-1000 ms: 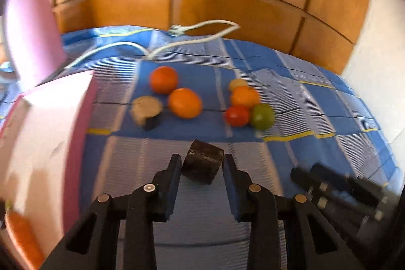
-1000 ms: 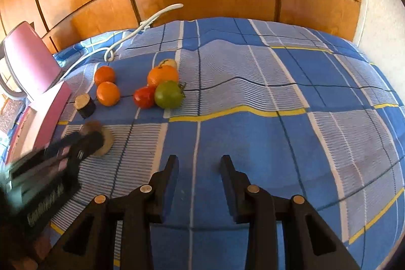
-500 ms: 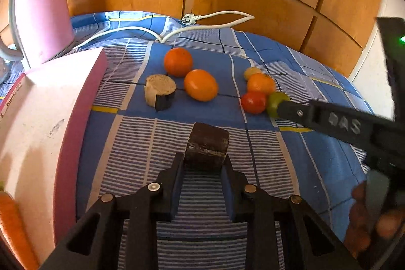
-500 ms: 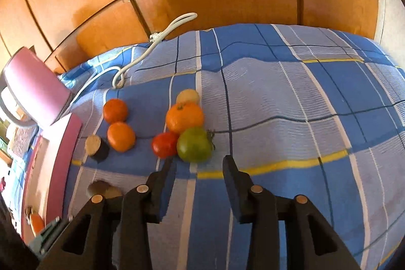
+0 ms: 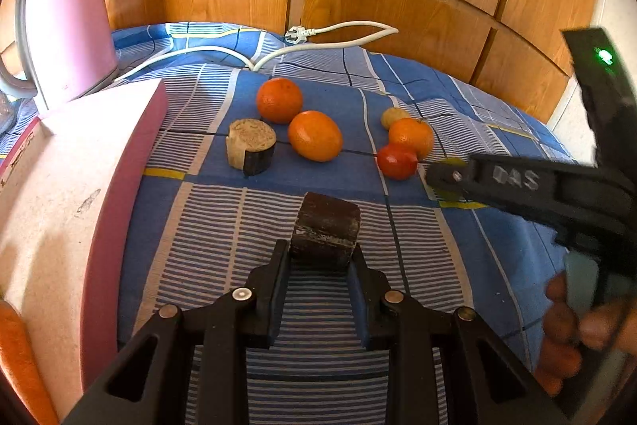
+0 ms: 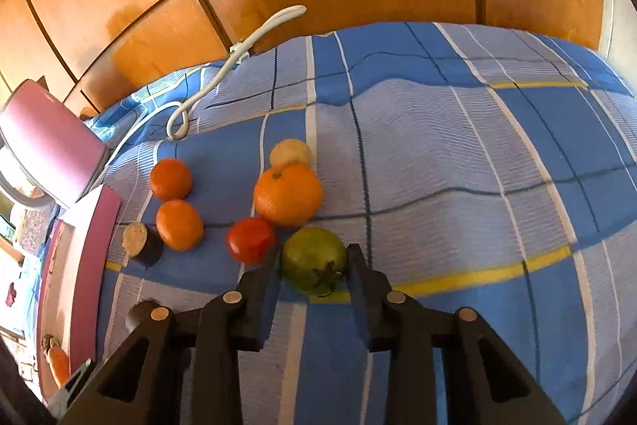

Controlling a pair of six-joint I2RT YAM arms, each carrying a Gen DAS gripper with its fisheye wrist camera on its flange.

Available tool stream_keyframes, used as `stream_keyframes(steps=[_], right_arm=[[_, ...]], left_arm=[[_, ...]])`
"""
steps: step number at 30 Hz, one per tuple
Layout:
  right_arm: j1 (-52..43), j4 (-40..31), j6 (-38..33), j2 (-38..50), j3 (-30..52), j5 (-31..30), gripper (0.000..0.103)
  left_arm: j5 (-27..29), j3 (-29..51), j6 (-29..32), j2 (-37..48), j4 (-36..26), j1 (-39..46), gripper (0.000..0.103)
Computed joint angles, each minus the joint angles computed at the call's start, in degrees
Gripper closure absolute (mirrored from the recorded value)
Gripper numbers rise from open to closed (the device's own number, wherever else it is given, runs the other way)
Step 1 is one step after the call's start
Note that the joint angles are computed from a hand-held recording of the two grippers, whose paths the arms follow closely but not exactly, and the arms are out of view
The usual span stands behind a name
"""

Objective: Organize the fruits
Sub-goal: 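Grasp the green tomato with the right tool while the left tool holds the eggplant slice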

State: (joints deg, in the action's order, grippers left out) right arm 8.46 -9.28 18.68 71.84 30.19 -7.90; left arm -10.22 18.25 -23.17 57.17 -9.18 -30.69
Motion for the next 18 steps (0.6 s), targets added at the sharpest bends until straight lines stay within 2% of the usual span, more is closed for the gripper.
stream_keyframes(steps=[7,12,18], right_arm=[[-1.82,-5.21,-1.35,-12.07,-6.51,0.73,0.071],[-3.80,-9.45,-2.56,-19.05,-9.31,-1.04,0.071],[-2.35,-13.25,-1.84,-24.59,-10.98,-0.29,0.071]], left_arm=[[0.51,0.49,-0.29,-0.74,-1.57,0.21,0.075],[-2.49,0.49,-1.94,-4.22,-6.41,-3.50,0.076],[-4.99,-0.56,-4.15,-10.33,-12.68,-8.00,0.075]])
